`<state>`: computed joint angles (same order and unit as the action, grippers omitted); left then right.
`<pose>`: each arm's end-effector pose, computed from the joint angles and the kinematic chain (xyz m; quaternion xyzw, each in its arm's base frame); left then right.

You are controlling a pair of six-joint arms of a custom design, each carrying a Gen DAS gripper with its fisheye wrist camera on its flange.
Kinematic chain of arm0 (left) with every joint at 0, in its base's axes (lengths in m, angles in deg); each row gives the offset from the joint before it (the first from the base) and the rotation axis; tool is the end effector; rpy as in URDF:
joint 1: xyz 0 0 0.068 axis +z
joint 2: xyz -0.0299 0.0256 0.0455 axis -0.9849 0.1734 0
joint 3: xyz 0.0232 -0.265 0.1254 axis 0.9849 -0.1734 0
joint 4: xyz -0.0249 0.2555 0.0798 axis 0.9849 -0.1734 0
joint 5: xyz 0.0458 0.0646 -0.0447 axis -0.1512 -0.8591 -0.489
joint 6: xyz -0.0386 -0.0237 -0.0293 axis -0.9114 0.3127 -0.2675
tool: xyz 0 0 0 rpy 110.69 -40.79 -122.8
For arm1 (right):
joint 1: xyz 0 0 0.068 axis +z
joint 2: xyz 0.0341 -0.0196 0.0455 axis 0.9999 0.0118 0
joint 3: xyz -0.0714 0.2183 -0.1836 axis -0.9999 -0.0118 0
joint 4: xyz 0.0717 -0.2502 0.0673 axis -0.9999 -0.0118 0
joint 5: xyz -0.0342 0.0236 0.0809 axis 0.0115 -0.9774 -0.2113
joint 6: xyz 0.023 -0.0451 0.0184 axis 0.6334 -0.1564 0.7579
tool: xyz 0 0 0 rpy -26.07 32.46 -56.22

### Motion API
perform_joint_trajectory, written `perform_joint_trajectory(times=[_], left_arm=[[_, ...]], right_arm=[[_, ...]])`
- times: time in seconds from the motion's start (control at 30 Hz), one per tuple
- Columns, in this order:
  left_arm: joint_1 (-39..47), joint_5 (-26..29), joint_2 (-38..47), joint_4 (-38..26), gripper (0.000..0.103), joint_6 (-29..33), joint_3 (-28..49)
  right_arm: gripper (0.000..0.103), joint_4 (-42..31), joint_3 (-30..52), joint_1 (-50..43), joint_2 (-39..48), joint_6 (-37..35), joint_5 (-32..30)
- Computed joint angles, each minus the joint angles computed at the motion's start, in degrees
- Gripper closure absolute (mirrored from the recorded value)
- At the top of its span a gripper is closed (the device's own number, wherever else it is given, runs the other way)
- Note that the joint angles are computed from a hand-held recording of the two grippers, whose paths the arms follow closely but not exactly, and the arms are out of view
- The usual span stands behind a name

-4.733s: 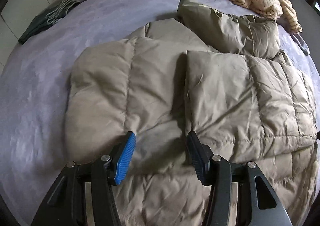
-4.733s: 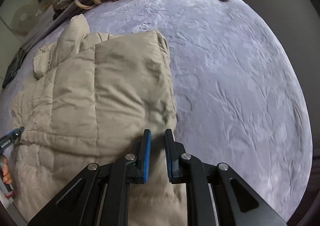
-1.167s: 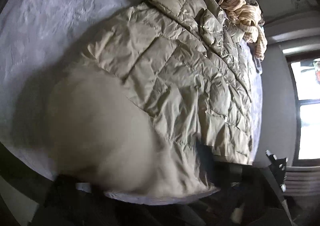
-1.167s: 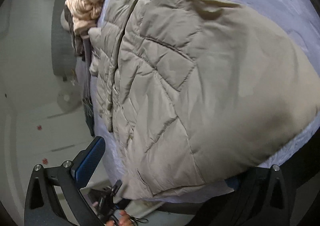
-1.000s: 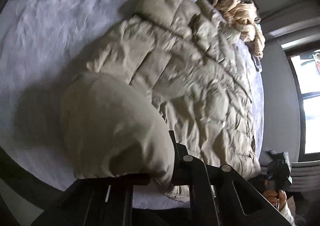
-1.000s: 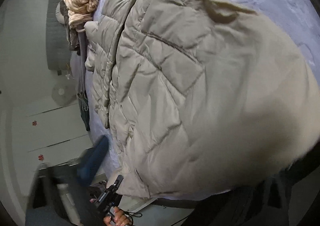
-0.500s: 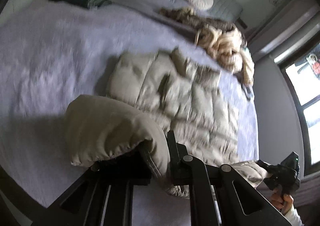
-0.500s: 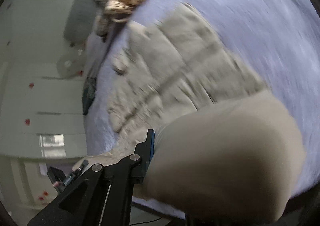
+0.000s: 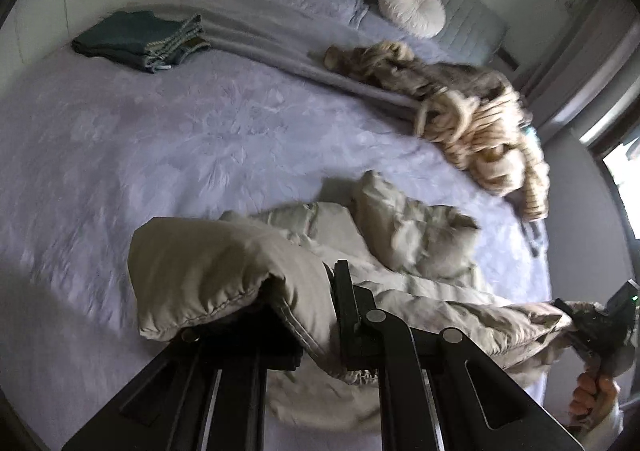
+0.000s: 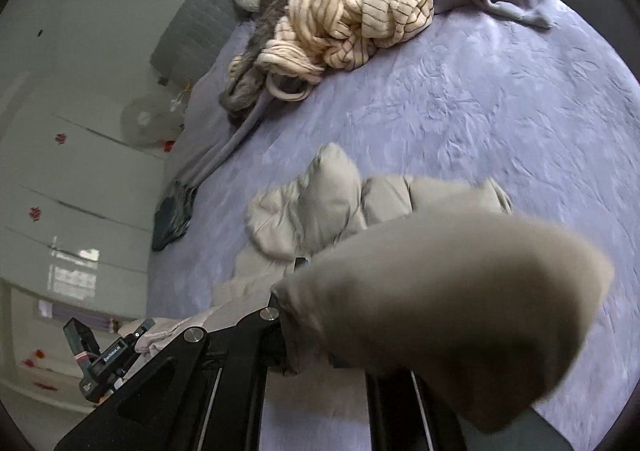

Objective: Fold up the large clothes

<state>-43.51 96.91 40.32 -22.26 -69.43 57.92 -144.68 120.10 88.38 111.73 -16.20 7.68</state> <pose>0.1384 0.0839 0.4296 -0.2252 0.9285 -0.1251 0.2676 0.2240 0.0148 0.3992 0.0981 0.9241 0.3012 0.2137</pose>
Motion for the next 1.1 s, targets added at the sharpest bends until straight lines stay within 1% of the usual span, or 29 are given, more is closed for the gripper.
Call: perform_joint_trajectory(times=[0.07,0.13,0.2,0.27,0.37,0.43,0.5,0.57,0.6,0.63,0.67,0.7,0.73,0.77,0.87,0.9,0.93,0.97,1.0,1.03,1.1], left_arm=[[-5.0,-3.7,1.5,7.8,0.089,-3.1,-5.8],[-9.9,-8.3,4.1,15.8,0.089,-5.3,-11.9],[-13.1,-11.5,6.1,21.7,0.089,-6.7,-16.6],[-15.1,-13.2,8.0,28.5,0.089,-7.8,-21.5],[-16.3,-13.3,9.5,35.3,0.087,-8.9,-26.2],[-16.6,-13.1,10.2,38.1,0.086,-9.2,-27.6],[-16.6,-12.9,10.1,38.7,0.086,-9.3,-27.8],[-16.1,-12.5,9.5,37.7,0.086,-8.3,-27.2],[-15.4,-11.8,8.5,36.7,0.078,-7.0,-26.7],[-14.4,-10.3,7.1,35.3,0.057,-5.5,-26.1],[-13.2,-8.4,5.4,33.9,0.041,-4.2,-25.4],[-12.4,-7.9,3.6,33.4,0.014,-3.6,-25.1],[-11.9,-8.8,1.0,33.3,0.003,-3.2,-24.8],[-11.4,-9.3,-0.7,33.3,0.003,-2.3,-24.4],[-10.9,-11.0,-3.2,32.0,0.003,0.4,-22.1],[-10.8,-10.3,-3.1,31.2,0.004,0.9,-21.2],[-11.0,-8.8,-2.5,30.2,0.015,1.4,-20.4],[-11.7,-7.0,-1.8,29.1,0.026,2.2,-19.8],[-13.3,-6.3,-0.8,28.4,0.044,2.6,-19.4],[-16.4,-6.8,0.0,28.9,0.053,2.0,-20.0],[-22.0,-8.7,0.7,32.4,0.054,-1.0,-22.3]], right_arm=[[0.095,5.6,-2.8,1.9,2.8,2.1,3.6],[0.095,12.3,-6.7,2.7,5.8,4.2,5.3],[0.095,17.4,-10.1,2.9,8.0,6.4,6.5],[0.095,22.7,-13.9,2.6,10.3,8.3,6.2],[0.095,29.3,-18.7,1.7,12.0,9.9,4.7],[0.095,32.6,-20.7,1.4,12.3,10.1,4.0],[0.095,32.5,-20.6,1.5,12.4,9.6,4.0],[0.092,30.5,-19.3,1.5,12.2,9.2,3.8],[0.091,29.7,-18.7,1.6,12.3,9.0,3.9],[0.086,28.0,-17.6,1.6,12.2,8.4,4.0],[0.074,26.6,-16.6,1.6,12.0,7.6,3.7],[0.065,26.3,-15.8,1.8,12.2,7.3,3.6],[0.044,25.5,-15.1,2.0,11.5,6.8,3.4],[0.035,24.8,-14.4,2.3,10.3,6.5,4.0],[0.035,22.0,-12.9,3.8,7.2,4.8,6.4],[0.035,20.6,-12.5,4.6,6.4,4.1,7.5],[0.038,19.4,-12.2,5.7,5.9,3.2,8.7],[0.057,18.4,-11.9,7.6,5.6,1.7,10.7],[0.072,17.7,-11.2,9.1,6.1,0.7,12.4],[0.088,16.9,-10.5,11.6,7.2,-1.4,15.2],[0.088,18.1,-11.2,14.3,8.9,-3.4,16.6]])
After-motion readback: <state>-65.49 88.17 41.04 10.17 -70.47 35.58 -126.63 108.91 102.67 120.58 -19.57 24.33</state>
